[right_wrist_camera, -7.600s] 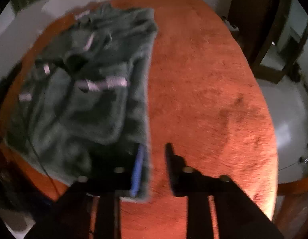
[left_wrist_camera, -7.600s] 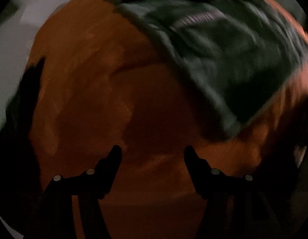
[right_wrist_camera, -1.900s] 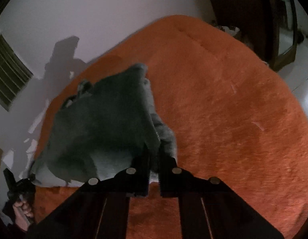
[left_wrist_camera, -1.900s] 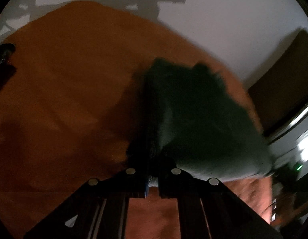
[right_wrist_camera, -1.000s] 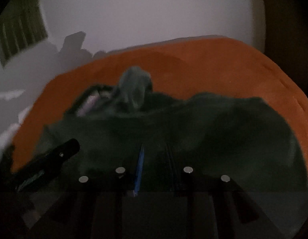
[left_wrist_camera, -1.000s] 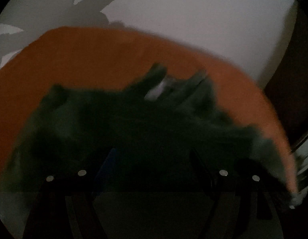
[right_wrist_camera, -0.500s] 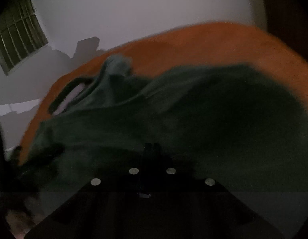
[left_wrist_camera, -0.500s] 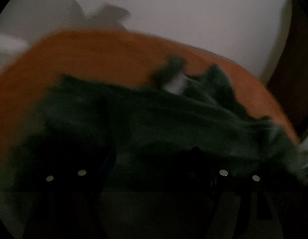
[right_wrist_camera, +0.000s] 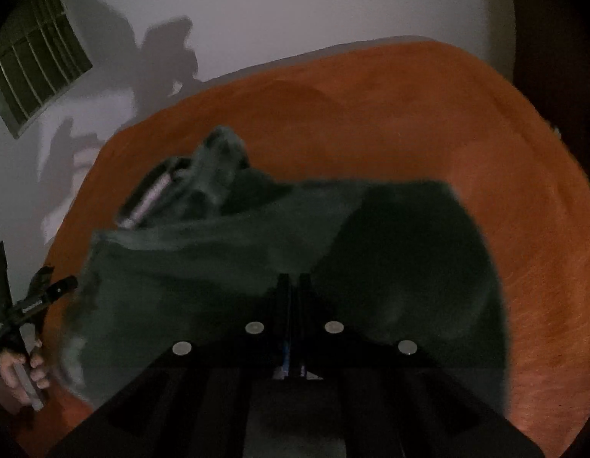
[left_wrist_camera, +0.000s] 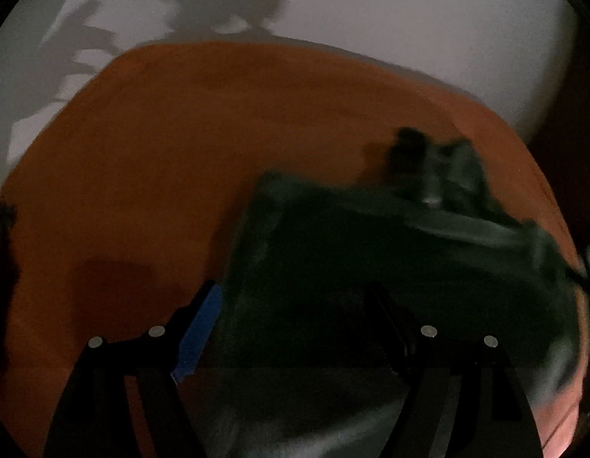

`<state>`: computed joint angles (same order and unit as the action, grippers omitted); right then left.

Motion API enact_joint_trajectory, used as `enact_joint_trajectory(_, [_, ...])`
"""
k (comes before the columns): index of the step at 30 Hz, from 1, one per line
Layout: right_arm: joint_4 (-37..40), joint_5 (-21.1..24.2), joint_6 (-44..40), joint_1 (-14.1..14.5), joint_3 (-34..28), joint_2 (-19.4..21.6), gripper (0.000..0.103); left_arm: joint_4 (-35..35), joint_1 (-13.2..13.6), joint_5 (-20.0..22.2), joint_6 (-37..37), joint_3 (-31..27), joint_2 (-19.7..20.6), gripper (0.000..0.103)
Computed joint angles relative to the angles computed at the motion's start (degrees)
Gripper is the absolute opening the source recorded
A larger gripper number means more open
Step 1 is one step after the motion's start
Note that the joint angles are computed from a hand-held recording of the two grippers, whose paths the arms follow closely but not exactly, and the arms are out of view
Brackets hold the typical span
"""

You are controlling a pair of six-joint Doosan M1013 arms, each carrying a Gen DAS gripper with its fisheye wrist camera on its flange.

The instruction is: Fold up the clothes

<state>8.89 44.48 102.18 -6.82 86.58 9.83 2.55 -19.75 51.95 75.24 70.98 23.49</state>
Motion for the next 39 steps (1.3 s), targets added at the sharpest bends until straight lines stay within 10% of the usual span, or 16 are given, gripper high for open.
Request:
enact_joint_trajectory(4, [-0.03,11.09,0.70,0.28,-9.14,1.02,0.003,-4.32,-0.22,15.47,8.36,-11.67,1.79,0.078])
enact_joint_trajectory(8, [-0.27,15.18,5.13,1.18,-15.92,3.05,0.028,-6.30,-1.37,23.08,7.21,-22.55,6.95,0.078])
enact_joint_trajectory(17, [-3.18,11.99,12.51,4.27,-22.60,12.06,0.028,0.70,-5.29,24.94,3.36,-32.13,15.29,0.076])
enact_joint_trajectory(24, [-0.24,15.85,2.26,5.15,-25.87,18.39,0.028,-4.64,-3.67,30.30,3.96,-41.55,24.09,0.076])
enact_joint_trajectory(28, [3.48,18.44,-1.27,5.36,-28.71,22.06,0.051,-9.79,-1.69,33.66,2.82,-49.85,30.18,0.076])
enact_joint_trajectory(32, [8.77,19.39,-0.83,5.50,-30.49,23.91,0.052,-21.43,1.08,33.21,-1.27,-51.17,32.35,0.031])
enact_joint_trajectory(37, [2.77,22.73,0.49,7.49,-33.61,25.59,0.060,-25.03,2.38,29.40,-1.02,-45.93,30.08,0.022])
enact_joint_trajectory(39, [-3.49,23.12,2.03,8.59,-34.06,25.73,0.028,-26.31,2.55,29.54,-0.08,-45.88,30.25,0.014])
